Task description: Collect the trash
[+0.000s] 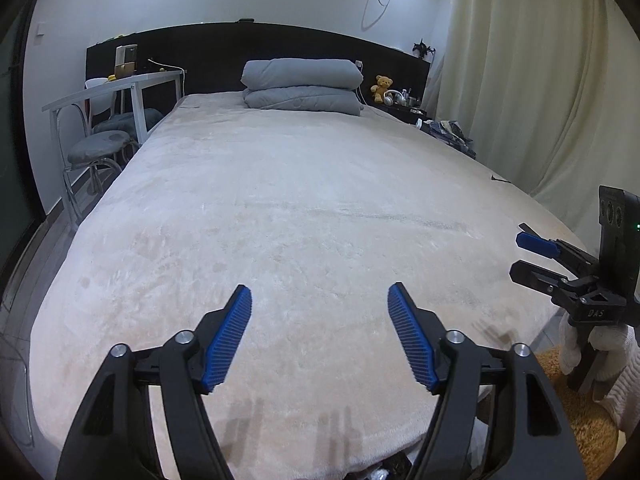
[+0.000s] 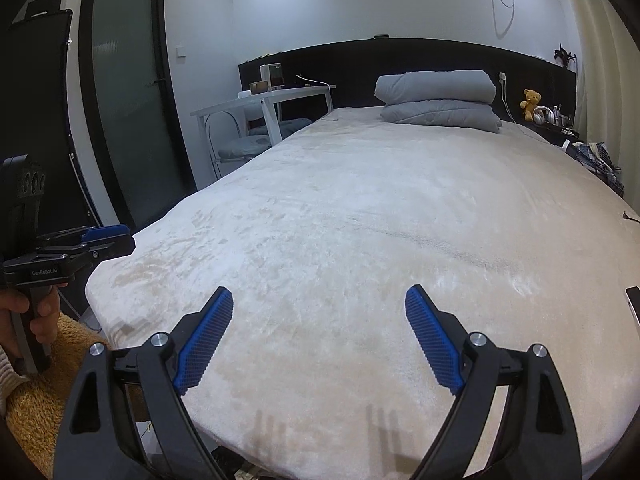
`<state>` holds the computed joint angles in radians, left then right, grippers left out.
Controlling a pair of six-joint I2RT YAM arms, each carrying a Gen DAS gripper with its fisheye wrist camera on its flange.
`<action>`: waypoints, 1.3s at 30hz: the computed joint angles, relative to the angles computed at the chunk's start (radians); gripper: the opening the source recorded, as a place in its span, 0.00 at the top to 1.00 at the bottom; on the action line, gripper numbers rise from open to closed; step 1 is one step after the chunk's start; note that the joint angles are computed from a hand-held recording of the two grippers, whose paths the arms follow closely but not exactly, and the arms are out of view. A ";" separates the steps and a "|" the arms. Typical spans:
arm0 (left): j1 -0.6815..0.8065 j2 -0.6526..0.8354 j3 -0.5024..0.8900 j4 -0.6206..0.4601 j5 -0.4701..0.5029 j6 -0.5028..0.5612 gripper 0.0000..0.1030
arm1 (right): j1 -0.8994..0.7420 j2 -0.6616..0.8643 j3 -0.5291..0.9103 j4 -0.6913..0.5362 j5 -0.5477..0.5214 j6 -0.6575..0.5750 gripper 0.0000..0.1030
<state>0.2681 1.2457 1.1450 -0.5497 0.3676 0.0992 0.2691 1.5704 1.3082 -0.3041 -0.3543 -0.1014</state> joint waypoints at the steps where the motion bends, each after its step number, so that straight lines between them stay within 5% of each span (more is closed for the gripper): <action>1: -0.001 0.009 0.002 0.014 0.001 -0.004 0.24 | -0.003 0.010 0.011 0.000 -0.003 0.000 0.04; 6: -0.013 0.054 0.023 0.069 -0.006 -0.008 0.06 | -0.005 0.094 0.108 -0.006 0.005 -0.007 0.04; 16: -0.020 0.126 0.059 0.110 0.010 0.006 0.06 | -0.007 0.167 0.191 -0.008 0.004 0.012 0.04; 25: -0.037 0.057 -0.011 0.137 -0.024 0.061 0.06 | 0.019 0.122 0.131 0.003 0.033 0.005 0.04; 39: 0.000 0.040 -0.028 0.145 -0.001 0.010 0.06 | 0.041 0.061 0.043 0.061 0.073 0.014 0.04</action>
